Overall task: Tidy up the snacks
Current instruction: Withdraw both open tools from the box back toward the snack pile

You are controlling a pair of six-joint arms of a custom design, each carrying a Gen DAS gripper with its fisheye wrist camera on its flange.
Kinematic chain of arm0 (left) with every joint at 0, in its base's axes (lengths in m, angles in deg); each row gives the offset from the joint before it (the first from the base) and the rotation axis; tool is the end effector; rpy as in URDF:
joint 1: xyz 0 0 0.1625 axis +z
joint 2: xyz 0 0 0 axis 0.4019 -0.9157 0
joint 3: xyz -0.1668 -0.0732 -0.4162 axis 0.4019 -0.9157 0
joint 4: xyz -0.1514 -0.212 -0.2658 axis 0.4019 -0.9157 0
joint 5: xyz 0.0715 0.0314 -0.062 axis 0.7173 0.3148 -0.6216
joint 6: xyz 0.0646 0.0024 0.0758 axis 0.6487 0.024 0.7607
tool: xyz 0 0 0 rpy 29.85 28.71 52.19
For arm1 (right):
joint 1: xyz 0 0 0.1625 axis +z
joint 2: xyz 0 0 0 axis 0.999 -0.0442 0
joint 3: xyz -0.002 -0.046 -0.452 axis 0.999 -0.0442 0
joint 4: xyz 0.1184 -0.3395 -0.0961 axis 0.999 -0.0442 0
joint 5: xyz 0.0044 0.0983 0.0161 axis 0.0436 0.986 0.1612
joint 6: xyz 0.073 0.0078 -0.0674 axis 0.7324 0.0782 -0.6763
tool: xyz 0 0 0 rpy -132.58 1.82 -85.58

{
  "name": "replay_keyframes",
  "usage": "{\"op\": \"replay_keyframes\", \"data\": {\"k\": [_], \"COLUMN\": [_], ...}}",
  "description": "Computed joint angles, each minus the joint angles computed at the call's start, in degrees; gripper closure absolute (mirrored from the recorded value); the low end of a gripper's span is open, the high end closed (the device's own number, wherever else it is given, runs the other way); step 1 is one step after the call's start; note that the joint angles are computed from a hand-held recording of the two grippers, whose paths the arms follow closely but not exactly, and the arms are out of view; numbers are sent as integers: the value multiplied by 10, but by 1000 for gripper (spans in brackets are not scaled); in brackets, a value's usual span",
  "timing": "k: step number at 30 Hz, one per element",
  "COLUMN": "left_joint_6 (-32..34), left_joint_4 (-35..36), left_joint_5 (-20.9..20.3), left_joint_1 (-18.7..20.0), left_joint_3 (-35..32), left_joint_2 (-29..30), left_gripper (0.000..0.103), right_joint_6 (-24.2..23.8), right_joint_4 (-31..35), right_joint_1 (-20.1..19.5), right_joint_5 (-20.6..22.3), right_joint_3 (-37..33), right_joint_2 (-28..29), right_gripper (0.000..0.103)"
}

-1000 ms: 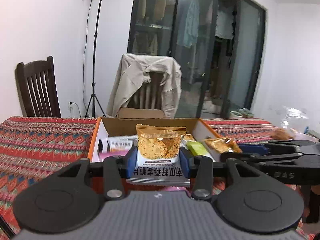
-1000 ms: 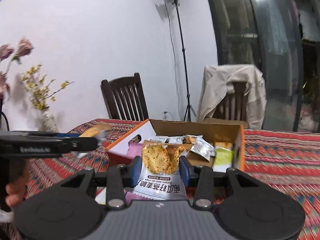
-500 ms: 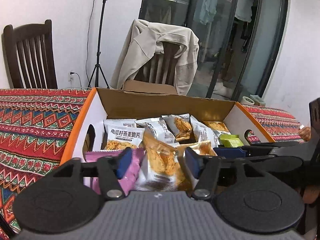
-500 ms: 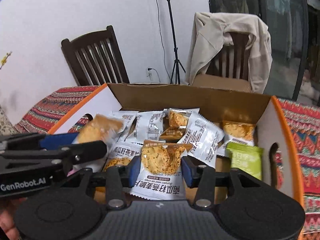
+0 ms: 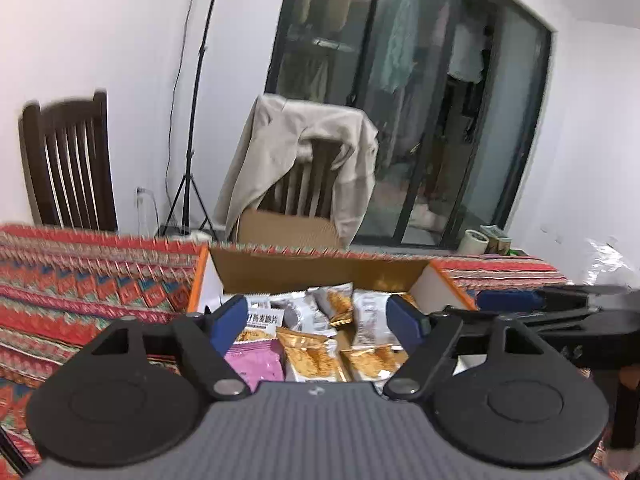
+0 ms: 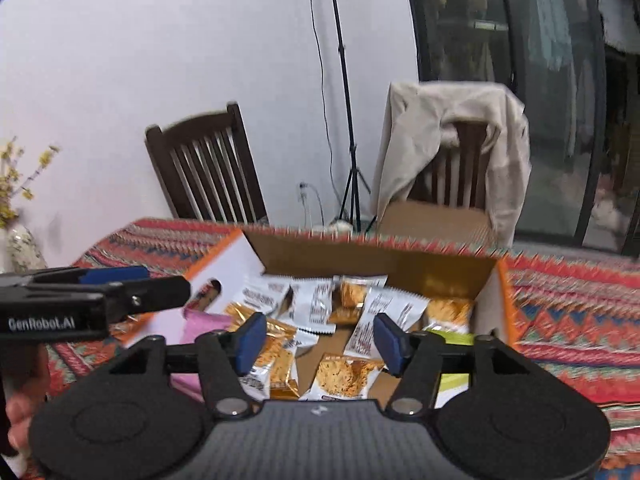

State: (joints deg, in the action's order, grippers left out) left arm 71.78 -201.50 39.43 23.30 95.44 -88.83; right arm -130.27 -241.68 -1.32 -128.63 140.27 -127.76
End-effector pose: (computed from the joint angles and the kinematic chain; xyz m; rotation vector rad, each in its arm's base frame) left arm -0.3345 -0.6711 0.0907 0.4272 2.1924 -1.3680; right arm 0.0890 -0.7823 0.2973 1.1211 -2.5024 0.9362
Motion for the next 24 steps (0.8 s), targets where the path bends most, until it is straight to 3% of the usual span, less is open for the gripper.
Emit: {"op": "replay_keyframes", "data": {"k": [4,6,8,12,14,18,22,24], "left_joint_6": [19,32,34,-12,-99,-339,-579,-699], "left_joint_4": [-36,-76,-120,-153,-129,6,161,271], "left_joint_5": [29,52,81,129,163,216,232,224], "left_joint_1": [-50,-80,-113,-177,-211,-274,-328,-345], "left_joint_3": [87,133,185,288,342,441,516,531], "left_joint_2": [-34,-46,-57,-78,-89,-110,-118,-130], "left_gripper": [15,5,3,1,1,0,0,0], "right_joint_6": [-20,-33,-48,-85,-105,-139,-178,-204], "right_joint_4": [-42,-65,-88,-124,-139,-157,-162,-177], "right_joint_1": [-3,-7,-17,-52,-75,-133,-201,-231], "right_joint_5": [23,38,56,100,119,162,208,221], "right_joint_3": [94,143,195,304,356,451,534,573], "right_joint_2": [-79,-121,-166,-258,-303,-385,-451,-472], "right_gripper": [35,29,26,20,19,17,16,16]}}
